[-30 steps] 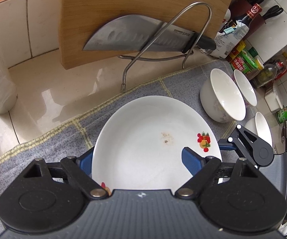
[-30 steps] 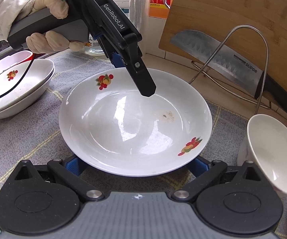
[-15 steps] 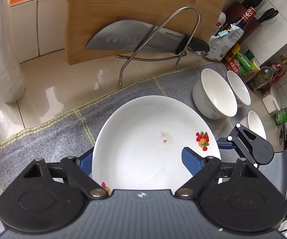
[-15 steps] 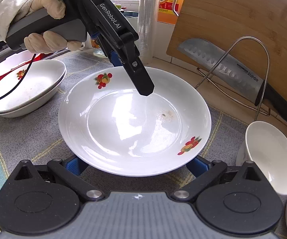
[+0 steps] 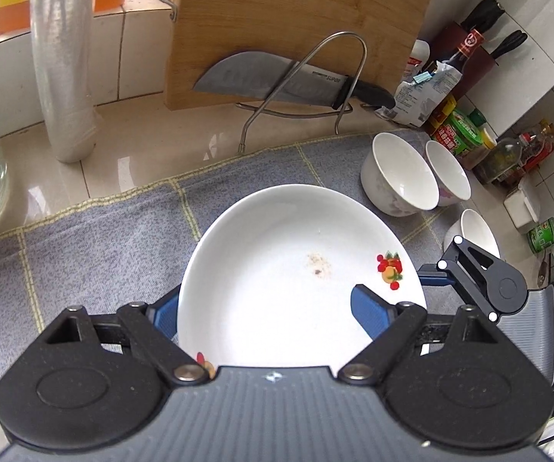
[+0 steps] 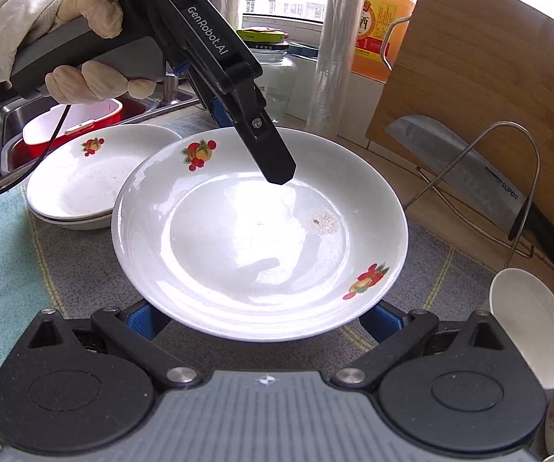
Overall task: Organize plates and bowls
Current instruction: 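Bring the held plate with the left tool over the plate stack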
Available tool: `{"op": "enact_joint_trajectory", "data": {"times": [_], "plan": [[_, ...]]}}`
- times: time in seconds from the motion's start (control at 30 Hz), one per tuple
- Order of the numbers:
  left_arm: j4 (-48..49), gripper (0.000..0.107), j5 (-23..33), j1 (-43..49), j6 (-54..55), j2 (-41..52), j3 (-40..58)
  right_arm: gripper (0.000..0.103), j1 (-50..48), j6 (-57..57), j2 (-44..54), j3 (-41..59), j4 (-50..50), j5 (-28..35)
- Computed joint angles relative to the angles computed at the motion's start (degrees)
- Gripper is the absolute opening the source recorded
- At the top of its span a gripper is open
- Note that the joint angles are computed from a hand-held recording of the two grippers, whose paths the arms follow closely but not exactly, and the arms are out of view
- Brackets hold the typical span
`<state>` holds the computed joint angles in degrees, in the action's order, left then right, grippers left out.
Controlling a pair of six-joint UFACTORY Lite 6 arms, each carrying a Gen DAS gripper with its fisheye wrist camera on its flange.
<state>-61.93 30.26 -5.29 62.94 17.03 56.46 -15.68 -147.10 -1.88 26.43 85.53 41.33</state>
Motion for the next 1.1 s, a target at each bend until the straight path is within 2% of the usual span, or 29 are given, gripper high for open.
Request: {"op": "enact_joint_trajectory", "data": {"times": [0.37, 0.67, 0.9, 1.1], "plan": [[-1.14, 0.087, -1.04, 4.83, 1.08, -15.23, -13.54, 0.103, 4.24, 3.74, -9.5, -4.61, -3.1, 1.58], [1.3, 0.087, 0.52, 12.88, 0.57, -26.59, -23.65, 0.103, 13.29, 6.8, -14.74, -7.71, -2.67, -0.22], [2.84, 0.087, 3.09, 20.62, 2.16, -32.94, -29.26, 0.103, 21.29, 7.78, -14.0, -6.89, -0.13, -3.04], [3.21, 0.087, 4.47, 26.45, 4.86, -34.27, -31.64, 0.103, 27.77, 6.95, -11.0, -5.38, 3.72, -6.33]]}}
